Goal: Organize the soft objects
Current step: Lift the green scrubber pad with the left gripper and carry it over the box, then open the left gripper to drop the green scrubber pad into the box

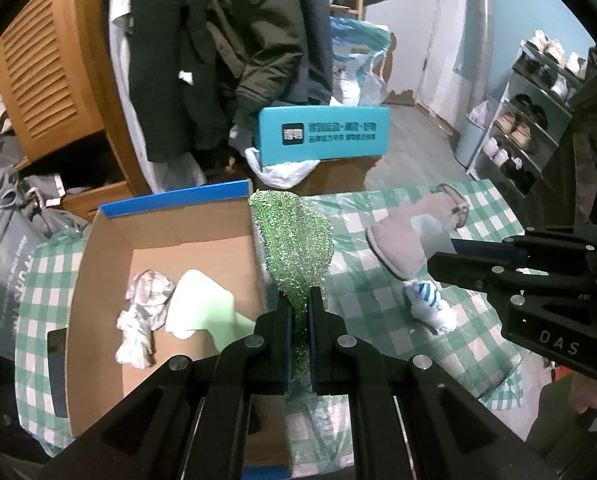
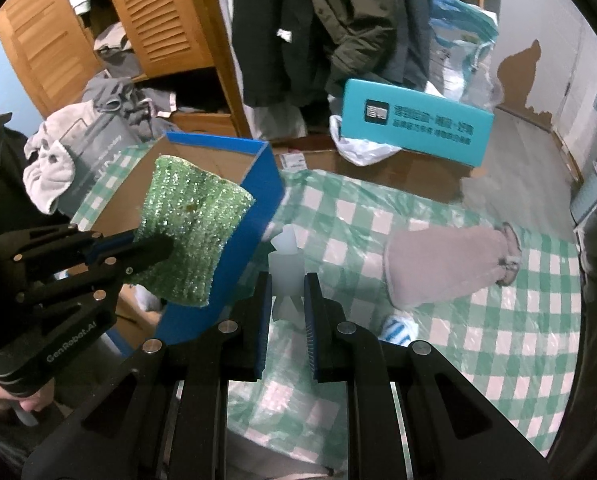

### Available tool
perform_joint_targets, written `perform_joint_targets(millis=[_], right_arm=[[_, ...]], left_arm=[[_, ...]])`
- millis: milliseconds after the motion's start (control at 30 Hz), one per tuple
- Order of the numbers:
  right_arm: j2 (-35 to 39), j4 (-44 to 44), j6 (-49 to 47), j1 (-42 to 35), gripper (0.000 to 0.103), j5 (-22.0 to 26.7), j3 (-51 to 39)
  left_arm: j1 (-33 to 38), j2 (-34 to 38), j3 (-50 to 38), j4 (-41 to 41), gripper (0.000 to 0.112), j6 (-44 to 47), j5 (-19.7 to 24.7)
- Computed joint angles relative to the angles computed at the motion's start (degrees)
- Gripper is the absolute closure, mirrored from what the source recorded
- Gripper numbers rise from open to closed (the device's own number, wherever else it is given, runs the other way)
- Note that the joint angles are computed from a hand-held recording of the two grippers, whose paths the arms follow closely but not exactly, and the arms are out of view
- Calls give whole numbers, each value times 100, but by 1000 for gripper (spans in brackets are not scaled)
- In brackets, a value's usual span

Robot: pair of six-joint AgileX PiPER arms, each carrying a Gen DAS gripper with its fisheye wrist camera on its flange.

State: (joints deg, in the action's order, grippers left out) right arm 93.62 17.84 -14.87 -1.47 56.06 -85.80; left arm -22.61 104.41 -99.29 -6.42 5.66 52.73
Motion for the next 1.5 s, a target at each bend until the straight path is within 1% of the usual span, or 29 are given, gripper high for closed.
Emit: perform_joint_targets(millis=[467,900,1200,1500], right_arm=[[622,-363,491,809,90,159,-881],[1442,-606,827,1483,90,519,-1956],[1968,-644,933,1731,90,782,-2565],[2427,-524,970,1815,90,1058,-3052]], left_arm=[[742,-93,188,-312,106,369,-129],[1296,15,235,-382,106,590,-128],[1546,157,200,-284,106,576,-132],[1652,354,109,-175,105,454,-34]])
